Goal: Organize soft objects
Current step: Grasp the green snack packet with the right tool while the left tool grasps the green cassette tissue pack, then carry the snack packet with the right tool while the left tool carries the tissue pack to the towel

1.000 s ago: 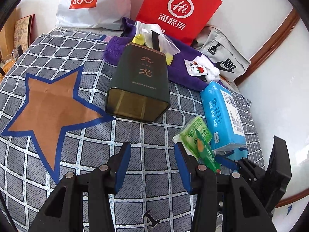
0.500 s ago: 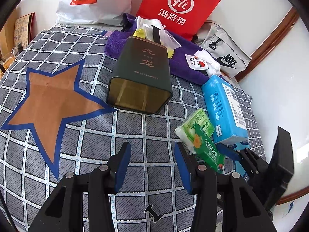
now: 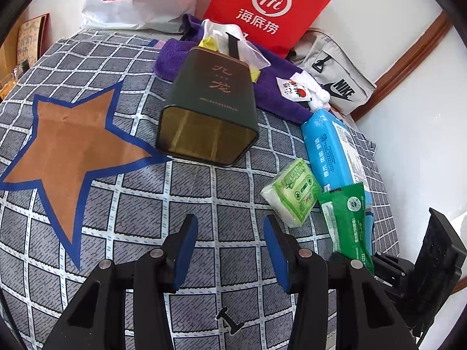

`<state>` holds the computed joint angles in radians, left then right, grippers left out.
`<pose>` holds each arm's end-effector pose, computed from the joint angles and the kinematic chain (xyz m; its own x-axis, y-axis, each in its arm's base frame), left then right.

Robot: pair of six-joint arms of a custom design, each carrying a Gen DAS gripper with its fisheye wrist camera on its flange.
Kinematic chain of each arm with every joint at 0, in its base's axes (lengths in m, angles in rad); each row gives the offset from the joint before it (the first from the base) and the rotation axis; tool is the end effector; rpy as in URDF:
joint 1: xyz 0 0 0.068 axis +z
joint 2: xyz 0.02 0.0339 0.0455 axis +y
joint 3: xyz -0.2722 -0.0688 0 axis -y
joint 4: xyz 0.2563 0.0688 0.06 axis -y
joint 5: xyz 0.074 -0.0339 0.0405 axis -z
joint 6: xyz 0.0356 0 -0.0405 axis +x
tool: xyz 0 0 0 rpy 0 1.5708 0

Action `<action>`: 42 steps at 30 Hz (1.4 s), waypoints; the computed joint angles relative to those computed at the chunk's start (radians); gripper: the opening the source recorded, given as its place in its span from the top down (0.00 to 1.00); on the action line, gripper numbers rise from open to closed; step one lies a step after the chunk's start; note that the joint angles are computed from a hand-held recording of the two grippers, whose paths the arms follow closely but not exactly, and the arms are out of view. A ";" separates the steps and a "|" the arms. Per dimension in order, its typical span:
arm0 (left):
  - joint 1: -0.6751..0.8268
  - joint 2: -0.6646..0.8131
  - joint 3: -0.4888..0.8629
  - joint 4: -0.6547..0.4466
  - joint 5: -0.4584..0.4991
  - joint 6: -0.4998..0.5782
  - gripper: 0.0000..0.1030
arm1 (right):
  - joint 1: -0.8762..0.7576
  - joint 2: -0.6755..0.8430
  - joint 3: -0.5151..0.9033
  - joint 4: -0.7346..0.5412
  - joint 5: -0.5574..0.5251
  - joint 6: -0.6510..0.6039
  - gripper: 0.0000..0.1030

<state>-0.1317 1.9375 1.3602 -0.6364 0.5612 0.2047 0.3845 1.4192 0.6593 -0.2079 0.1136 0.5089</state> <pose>0.3955 -0.0715 0.1804 -0.8493 0.2861 -0.4436 0.4782 0.7728 -0.4172 0.2500 0.0968 0.1594 -0.8193 0.1907 -0.5407 0.0986 0.9759 0.1948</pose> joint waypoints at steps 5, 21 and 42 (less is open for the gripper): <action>-0.052 -0.015 -0.015 0.018 -0.010 0.010 0.57 | 0.028 -0.099 -0.058 -0.039 0.056 0.068 0.94; -0.235 0.017 0.044 0.051 -0.170 0.056 0.35 | 0.034 -0.379 -0.256 -0.196 0.128 0.126 0.94; -0.279 0.050 0.005 0.127 -0.238 0.086 0.37 | -0.043 -0.288 -0.266 -0.055 0.094 0.102 0.94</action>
